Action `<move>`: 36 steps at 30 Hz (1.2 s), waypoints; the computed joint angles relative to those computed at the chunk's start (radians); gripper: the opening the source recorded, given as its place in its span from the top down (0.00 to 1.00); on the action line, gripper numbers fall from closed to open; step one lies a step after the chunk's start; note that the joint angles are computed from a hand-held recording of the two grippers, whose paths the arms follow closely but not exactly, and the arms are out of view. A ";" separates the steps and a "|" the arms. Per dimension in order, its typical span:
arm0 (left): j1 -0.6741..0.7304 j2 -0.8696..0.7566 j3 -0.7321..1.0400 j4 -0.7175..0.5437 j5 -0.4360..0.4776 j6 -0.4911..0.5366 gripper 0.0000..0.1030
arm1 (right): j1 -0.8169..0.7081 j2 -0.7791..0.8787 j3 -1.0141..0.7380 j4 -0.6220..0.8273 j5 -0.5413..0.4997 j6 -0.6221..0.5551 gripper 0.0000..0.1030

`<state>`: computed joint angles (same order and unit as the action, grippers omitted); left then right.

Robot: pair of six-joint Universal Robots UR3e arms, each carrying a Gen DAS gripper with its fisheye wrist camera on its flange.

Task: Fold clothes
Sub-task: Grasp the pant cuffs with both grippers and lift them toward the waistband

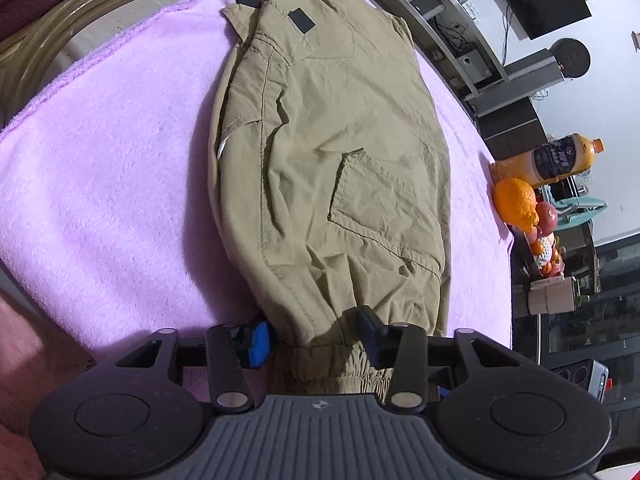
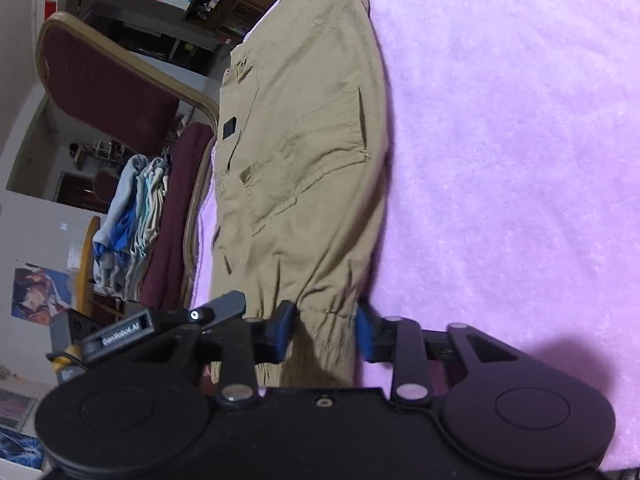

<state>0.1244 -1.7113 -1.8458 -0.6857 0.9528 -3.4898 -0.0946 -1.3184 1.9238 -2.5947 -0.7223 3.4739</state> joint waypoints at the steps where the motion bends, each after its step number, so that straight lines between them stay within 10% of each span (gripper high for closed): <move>1: 0.002 0.009 -0.004 -0.007 -0.009 0.005 0.72 | -0.011 -0.017 0.020 -0.012 0.014 0.006 0.77; 9: 0.008 0.164 -0.056 -0.073 -0.058 0.033 0.81 | -0.095 -0.253 0.181 -0.016 0.089 0.026 0.79; 18: 0.056 0.365 -0.194 -0.205 -0.163 0.077 0.79 | -0.223 -0.641 0.370 0.303 0.157 -0.039 0.79; 28: -0.006 0.241 -0.187 -0.214 -0.069 0.072 0.41 | -0.204 -0.568 0.474 0.132 0.136 0.079 0.79; 36: -0.055 0.122 -0.147 -0.169 -0.117 0.134 0.40 | -0.242 -0.556 0.510 0.155 0.166 0.039 0.79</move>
